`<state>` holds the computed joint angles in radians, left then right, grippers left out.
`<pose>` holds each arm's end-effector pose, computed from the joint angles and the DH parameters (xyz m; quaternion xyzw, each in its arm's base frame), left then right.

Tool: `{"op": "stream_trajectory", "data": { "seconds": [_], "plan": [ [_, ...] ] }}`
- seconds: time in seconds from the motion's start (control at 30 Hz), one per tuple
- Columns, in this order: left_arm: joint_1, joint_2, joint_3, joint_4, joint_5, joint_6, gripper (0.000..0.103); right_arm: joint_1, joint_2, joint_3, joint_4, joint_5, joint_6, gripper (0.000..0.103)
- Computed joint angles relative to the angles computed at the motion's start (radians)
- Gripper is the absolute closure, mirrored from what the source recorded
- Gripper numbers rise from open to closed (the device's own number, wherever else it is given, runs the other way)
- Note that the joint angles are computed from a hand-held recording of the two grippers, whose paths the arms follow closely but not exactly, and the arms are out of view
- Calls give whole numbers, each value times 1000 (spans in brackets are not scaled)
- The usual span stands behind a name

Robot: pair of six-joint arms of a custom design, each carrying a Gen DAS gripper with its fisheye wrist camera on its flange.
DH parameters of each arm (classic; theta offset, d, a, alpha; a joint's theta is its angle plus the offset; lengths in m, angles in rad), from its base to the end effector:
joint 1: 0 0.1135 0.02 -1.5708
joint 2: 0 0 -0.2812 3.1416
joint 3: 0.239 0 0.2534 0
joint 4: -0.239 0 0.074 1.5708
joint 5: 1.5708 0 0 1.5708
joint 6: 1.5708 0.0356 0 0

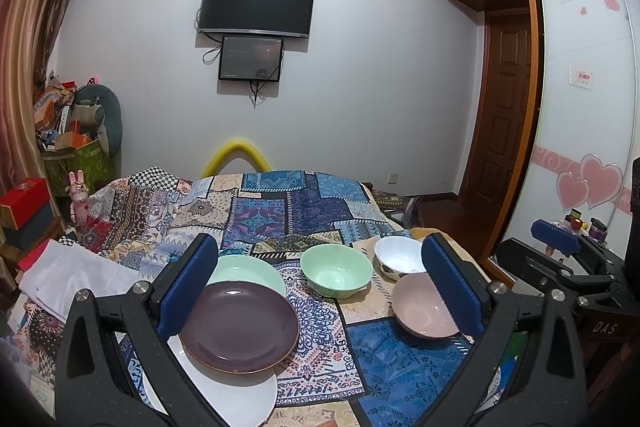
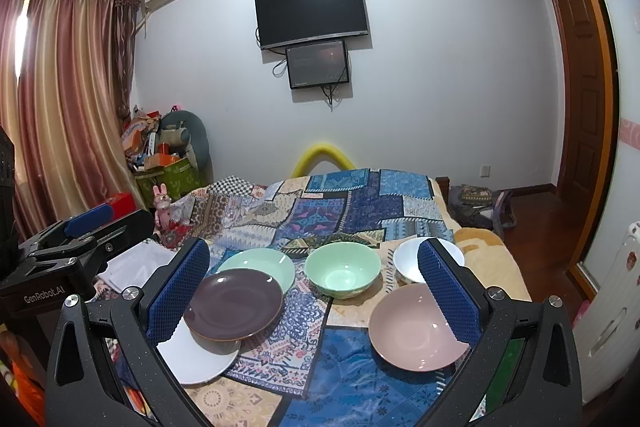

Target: Organize plates and bowls

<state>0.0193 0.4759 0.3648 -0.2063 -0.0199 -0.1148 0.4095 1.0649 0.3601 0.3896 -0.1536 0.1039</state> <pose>0.1255 0.0031 0.2404 -0.0601 0.8077 -0.0199 0.5862 0.1941 0.0902 0.2118 -0.1674 0.7907 0.2087 0.5507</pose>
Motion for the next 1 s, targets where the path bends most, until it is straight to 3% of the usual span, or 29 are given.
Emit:
{"op": "stream_trajectory", "data": {
  "seconds": [0.37, 0.6, 0.83, 0.9, 1.0],
  "plan": [
    [56, 49, -21, 52, 58, 18, 0, 8, 87, 16, 44, -1, 9, 0],
    [210, 194, -60, 185, 206, 75, 0, 45, 259, 60, 93, 2, 9, 0],
    [423, 524, -94, 415, 396, 174, 0, 72, 452, 134, 114, -10, 22, 0],
    [481, 643, -97, 508, 429, 195, 0, 83, 507, 159, 116, -8, 23, 0],
    [538, 789, -63, 557, 436, 234, 0, 101, 588, 208, 103, -10, 27, 2]
  ]
}}
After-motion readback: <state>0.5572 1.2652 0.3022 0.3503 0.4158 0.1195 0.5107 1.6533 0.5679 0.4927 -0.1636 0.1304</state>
